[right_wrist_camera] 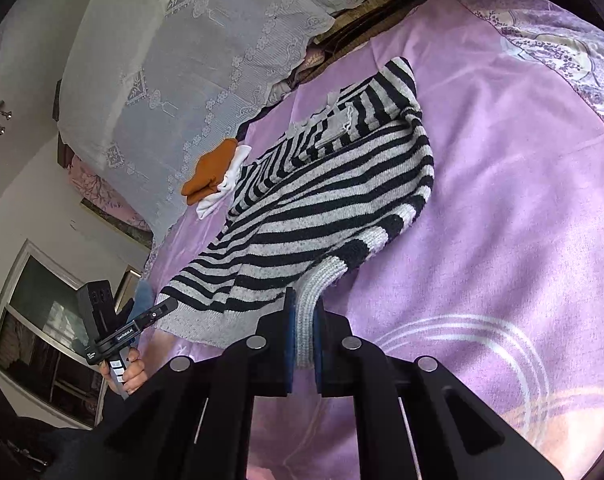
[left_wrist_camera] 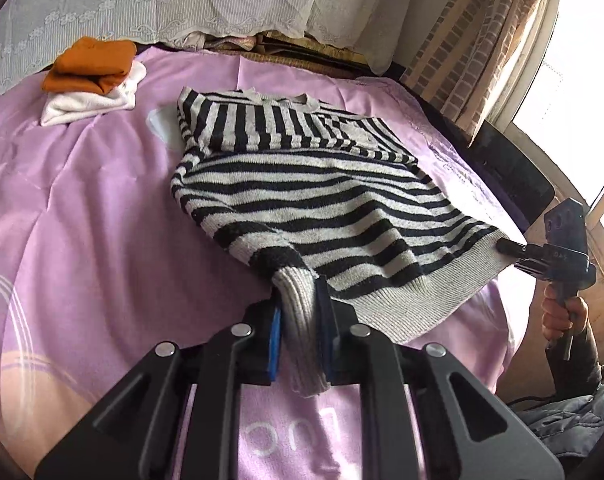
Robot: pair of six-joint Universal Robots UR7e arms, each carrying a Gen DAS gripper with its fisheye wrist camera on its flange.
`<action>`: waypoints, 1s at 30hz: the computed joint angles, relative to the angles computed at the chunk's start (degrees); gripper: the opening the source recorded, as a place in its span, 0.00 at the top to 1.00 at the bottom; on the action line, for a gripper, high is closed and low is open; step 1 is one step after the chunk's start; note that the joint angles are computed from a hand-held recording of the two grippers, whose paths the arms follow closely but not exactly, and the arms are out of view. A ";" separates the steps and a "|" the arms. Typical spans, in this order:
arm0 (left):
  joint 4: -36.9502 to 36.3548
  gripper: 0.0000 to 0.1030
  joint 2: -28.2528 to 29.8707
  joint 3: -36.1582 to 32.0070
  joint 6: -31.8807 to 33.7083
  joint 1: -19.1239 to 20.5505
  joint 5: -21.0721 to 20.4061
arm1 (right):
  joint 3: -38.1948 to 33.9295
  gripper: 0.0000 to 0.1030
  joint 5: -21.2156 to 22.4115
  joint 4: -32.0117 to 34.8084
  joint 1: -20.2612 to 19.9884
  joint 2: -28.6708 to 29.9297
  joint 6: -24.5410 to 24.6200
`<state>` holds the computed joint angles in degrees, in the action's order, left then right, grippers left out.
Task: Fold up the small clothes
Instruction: 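Lift the held hem and fold it across the sweater body toward the collar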
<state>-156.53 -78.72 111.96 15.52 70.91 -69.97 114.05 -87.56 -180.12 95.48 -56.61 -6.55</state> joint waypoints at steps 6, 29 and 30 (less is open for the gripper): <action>-2.28 0.87 3.24 -6.29 1.22 -0.99 0.67 | -5.84 0.93 2.66 0.07 0.39 1.78 -0.03; 6.19 1.00 23.13 -35.27 -2.15 2.73 4.24 | -36.30 0.93 4.31 17.03 -0.86 16.63 3.35; 6.54 1.00 23.37 -35.80 -2.54 2.96 3.94 | -36.93 0.93 4.17 17.40 -0.81 16.90 3.41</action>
